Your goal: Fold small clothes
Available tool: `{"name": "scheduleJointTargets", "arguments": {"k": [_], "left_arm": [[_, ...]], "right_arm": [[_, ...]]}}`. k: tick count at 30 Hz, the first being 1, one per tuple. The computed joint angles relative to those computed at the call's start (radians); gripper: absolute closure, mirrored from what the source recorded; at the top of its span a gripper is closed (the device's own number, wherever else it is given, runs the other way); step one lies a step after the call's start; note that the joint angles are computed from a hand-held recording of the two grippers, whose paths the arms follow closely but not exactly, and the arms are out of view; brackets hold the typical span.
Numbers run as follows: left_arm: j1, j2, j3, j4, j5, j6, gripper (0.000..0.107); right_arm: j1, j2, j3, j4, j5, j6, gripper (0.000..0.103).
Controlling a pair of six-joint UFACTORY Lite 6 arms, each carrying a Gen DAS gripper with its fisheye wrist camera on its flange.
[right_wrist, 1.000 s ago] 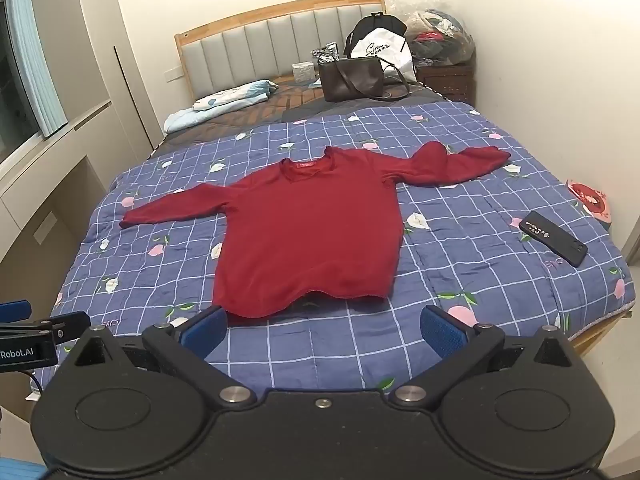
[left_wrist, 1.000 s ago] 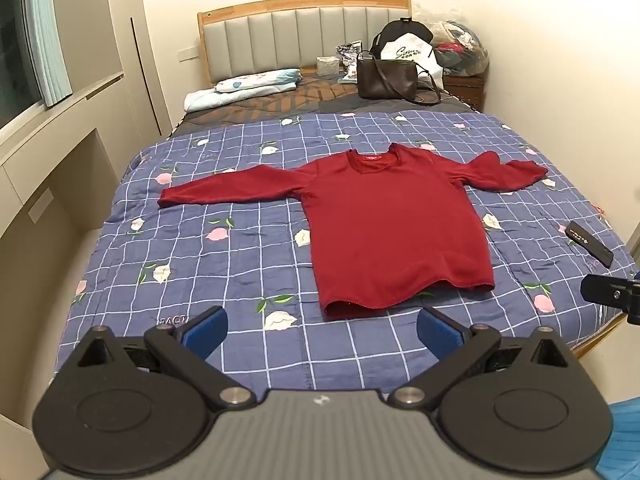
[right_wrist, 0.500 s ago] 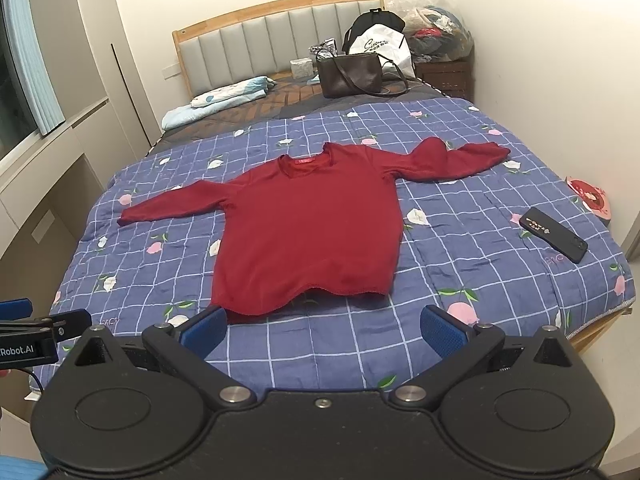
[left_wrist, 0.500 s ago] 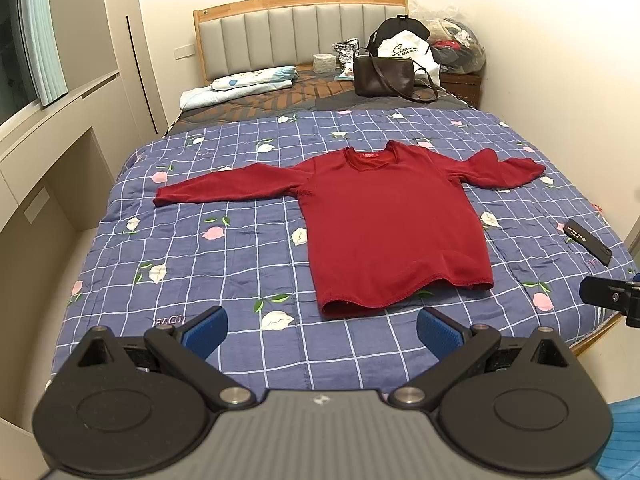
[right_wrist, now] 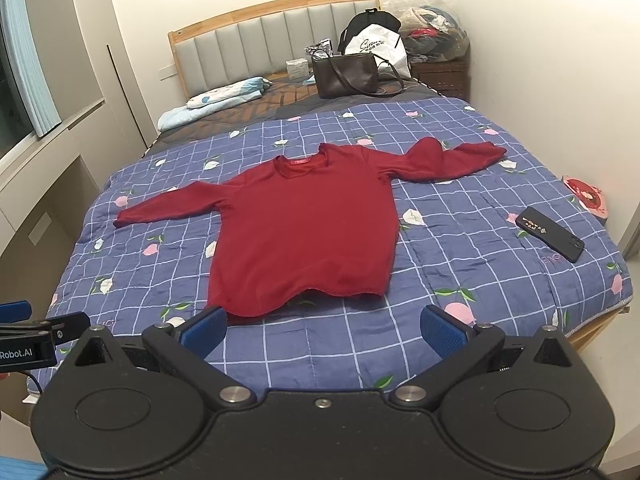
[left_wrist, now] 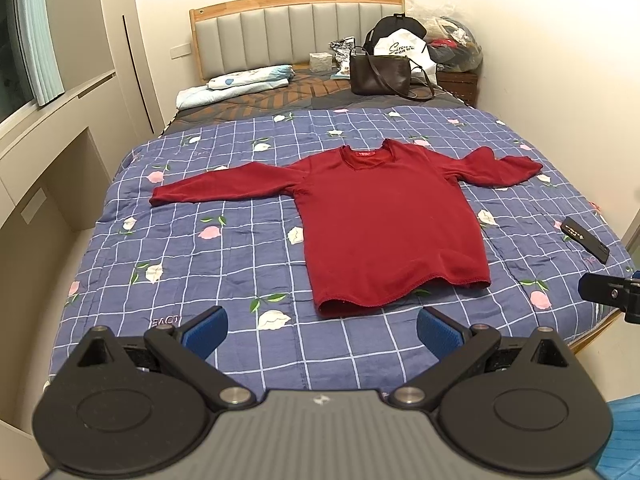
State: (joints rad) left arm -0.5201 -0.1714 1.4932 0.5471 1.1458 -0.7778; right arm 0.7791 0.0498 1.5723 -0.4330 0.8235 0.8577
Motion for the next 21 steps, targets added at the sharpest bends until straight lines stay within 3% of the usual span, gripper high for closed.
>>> {"name": "scheduleJointTargets", "arguments": {"k": [21], "left_arm": [[0.043,0.001,-0.009,-0.039,-0.03,0.051,0.004]], "right_arm": [[-0.001,0.0,-0.006,0.001,0.002,0.005,0.0]]}}
